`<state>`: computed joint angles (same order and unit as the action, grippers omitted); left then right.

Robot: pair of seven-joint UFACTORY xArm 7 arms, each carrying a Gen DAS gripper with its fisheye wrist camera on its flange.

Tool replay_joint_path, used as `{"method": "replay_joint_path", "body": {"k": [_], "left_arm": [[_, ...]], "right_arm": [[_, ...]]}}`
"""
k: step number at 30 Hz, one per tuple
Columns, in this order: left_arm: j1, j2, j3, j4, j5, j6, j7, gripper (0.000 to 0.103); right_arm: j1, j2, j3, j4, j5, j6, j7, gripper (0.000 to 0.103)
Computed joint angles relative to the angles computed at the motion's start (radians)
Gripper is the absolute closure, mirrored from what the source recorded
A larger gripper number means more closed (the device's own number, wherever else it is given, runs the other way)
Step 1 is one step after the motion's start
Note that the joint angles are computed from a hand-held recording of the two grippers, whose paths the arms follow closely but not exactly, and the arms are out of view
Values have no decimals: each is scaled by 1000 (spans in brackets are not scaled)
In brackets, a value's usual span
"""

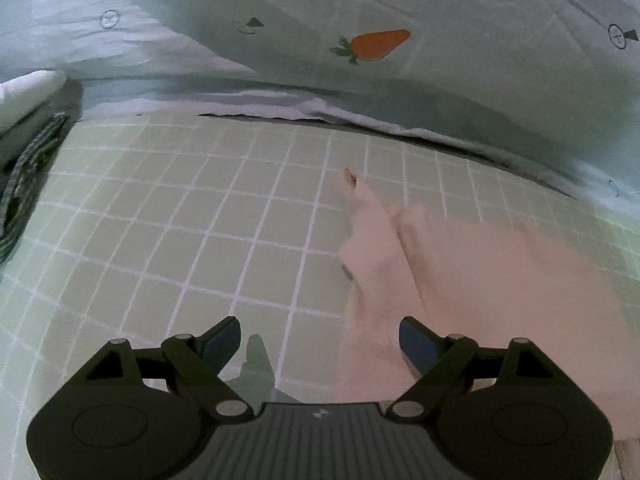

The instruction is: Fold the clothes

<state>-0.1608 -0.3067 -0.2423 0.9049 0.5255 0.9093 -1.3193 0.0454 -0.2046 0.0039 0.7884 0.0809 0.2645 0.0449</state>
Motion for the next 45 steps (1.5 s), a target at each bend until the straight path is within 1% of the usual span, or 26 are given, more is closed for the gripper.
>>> {"method": "replay_joint_path", "body": {"k": [1, 2, 3, 5, 7, 9, 11, 12, 14, 15, 16, 18, 19, 20, 21, 23, 25, 27, 30, 32, 34, 37, 39, 41, 43, 45], "left_arm": [[-3, -19, -4, -7, -5, 14, -10, 16], [-5, -38, -9, -14, -11, 27, -20, 16], [-7, -61, -14, -25, -16, 34, -29, 16], [-14, -111, -28, -45, -31, 58, -40, 16], [-22, -162, -50, -61, -49, 95, -46, 16], [-34, -213, -78, -76, -73, 140, -57, 16], [-49, -258, -96, -93, -110, 167, -71, 16], [-56, -280, -106, -100, -128, 181, -78, 16], [-73, -316, -131, -109, -164, 211, -94, 16], [-83, -330, -146, -111, -182, 226, -103, 16], [-93, -343, -160, -112, -199, 242, -112, 16], [-115, -363, -184, -112, -226, 261, -125, 16], [-126, -371, -193, -114, -238, 266, -127, 16], [-140, -384, -199, -120, -247, 269, -122, 16], [-151, -388, -207, -120, -254, 271, -116, 16], [-167, -387, -221, -118, -265, 270, -106, 16], [-179, -378, -228, -118, -274, 255, -99, 16], [-187, -361, -232, -119, -278, 219, -96, 16], [-194, -319, -236, -108, -270, 166, -79, 16], [-195, -270, -238, -86, -253, 136, -57, 16], [-196, -216, -236, -61, -233, 108, -39, 16], [-202, -139, -226, -31, -201, 54, -25, 16], [-207, -87, -216, -12, -178, 25, -18, 16], [-212, -32, -208, 14, -149, 13, -21, 16], [-219, 19, -198, 40, -116, 1, -39, 16], [-233, 64, -181, 63, -91, -13, -53, 16]], "right_arm": [[25, 1, -20, -4, 42, -11, -44, 62], [55, 0, -44, -2, 96, -6, -104, 92], [62, -6, -46, 0, 114, 0, -125, 98], [90, -35, -58, -13, 170, -11, -186, 99], [167, -94, -99, -35, 286, -28, -287, 99], [285, -178, -164, -53, 428, -7, -401, 99], [392, -270, -211, -72, 536, 55, -509, 99], [436, -317, -220, -85, 569, 107, -561, 99], [498, -399, -216, -120, 615, 223, -637, 98], [515, -429, -203, -137, 624, 289, -650, 98], [501, -445, -167, -152, 619, 360, -620, 97], [458, -483, -90, -194, 594, 439, -536, 88], [443, -509, -70, -211, 577, 473, -518, 74], [430, -538, -53, -229, 560, 494, -504, 50], [415, -578, -38, -252, 546, 484, -503, 42], [383, -639, -21, -287, 514, 458, -477, 14], [350, -682, -10, -313, 477, 424, -439, 0], [309, -721, 10, -340, 415, 395, -399, 0], [236, -795, 28, -387, 296, 410, -336, 0], [193, -834, 16, -412, 238, 434, -296, 0], [154, -855, -14, -426, 195, 476, -266, 0], [109, -876, -73, -454, 157, 526, -265, 0], [76, -923, -81, -503, 127, 501, -282, 0], [64, -966, -100, -546, 96, 470, -332, 0], [63, -984, -99, -568, 84, 450, -355, 0], [56, -999, -73, -587, 73, 426, -346, 0]]}}
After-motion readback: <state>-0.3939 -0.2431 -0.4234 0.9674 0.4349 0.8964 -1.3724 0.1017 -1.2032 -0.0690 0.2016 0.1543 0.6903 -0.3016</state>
